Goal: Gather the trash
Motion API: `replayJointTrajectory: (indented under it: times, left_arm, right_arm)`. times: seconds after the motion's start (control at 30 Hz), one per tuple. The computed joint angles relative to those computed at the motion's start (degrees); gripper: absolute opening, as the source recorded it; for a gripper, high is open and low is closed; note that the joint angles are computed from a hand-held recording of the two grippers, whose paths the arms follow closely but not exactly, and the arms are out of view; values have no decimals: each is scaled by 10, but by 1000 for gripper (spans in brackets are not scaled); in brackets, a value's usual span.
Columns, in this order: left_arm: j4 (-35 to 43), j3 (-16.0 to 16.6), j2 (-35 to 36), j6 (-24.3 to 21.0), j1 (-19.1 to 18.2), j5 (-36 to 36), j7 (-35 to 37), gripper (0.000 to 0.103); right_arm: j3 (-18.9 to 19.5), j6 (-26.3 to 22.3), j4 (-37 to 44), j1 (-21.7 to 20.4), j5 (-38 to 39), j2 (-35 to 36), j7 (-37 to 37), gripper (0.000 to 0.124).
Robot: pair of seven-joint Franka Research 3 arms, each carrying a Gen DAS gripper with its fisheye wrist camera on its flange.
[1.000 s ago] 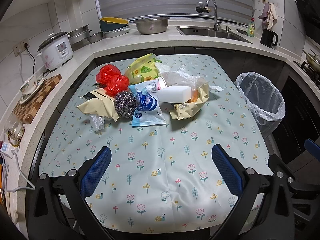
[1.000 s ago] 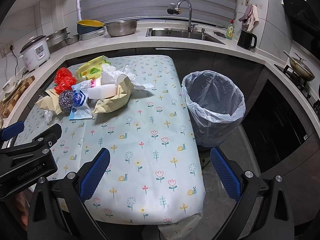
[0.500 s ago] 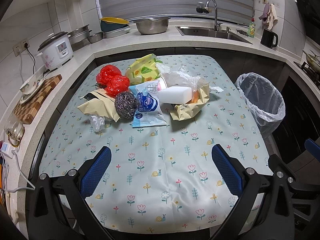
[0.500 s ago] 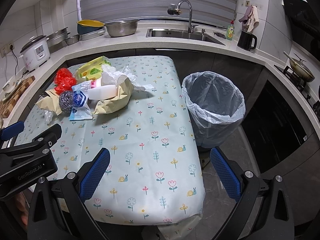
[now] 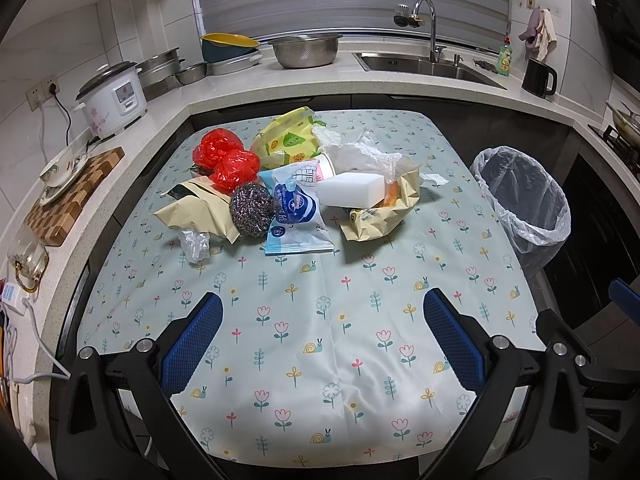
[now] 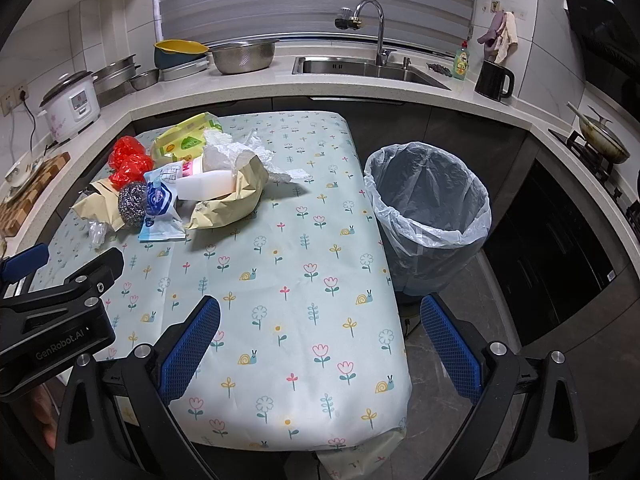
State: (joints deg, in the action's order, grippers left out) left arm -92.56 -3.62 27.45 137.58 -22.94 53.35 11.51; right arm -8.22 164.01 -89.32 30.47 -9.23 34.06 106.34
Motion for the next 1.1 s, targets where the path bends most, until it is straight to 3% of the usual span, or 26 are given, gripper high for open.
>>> replayJointTrajectory:
  times: [0.47,0.7,0.93,1.1]
  left_arm:
    - [-6,0,-2,5,2,0,-4,96]
    - [-16,0,-4,32,15,-9,-8,96]
    - [-38,10,-11,70,47,-34,-16,96]
    - [-57,22,-15,94,76,-55,-18,96]
  right_arm:
    - [1,-3,1,0,0,-1,1,96]
    - [-7,-11,13,11,-8,8,12,96]
    - [-3,-46,82,14,-8,49,29,96]
    - [6,-91,175,14,-5,106,32,96]
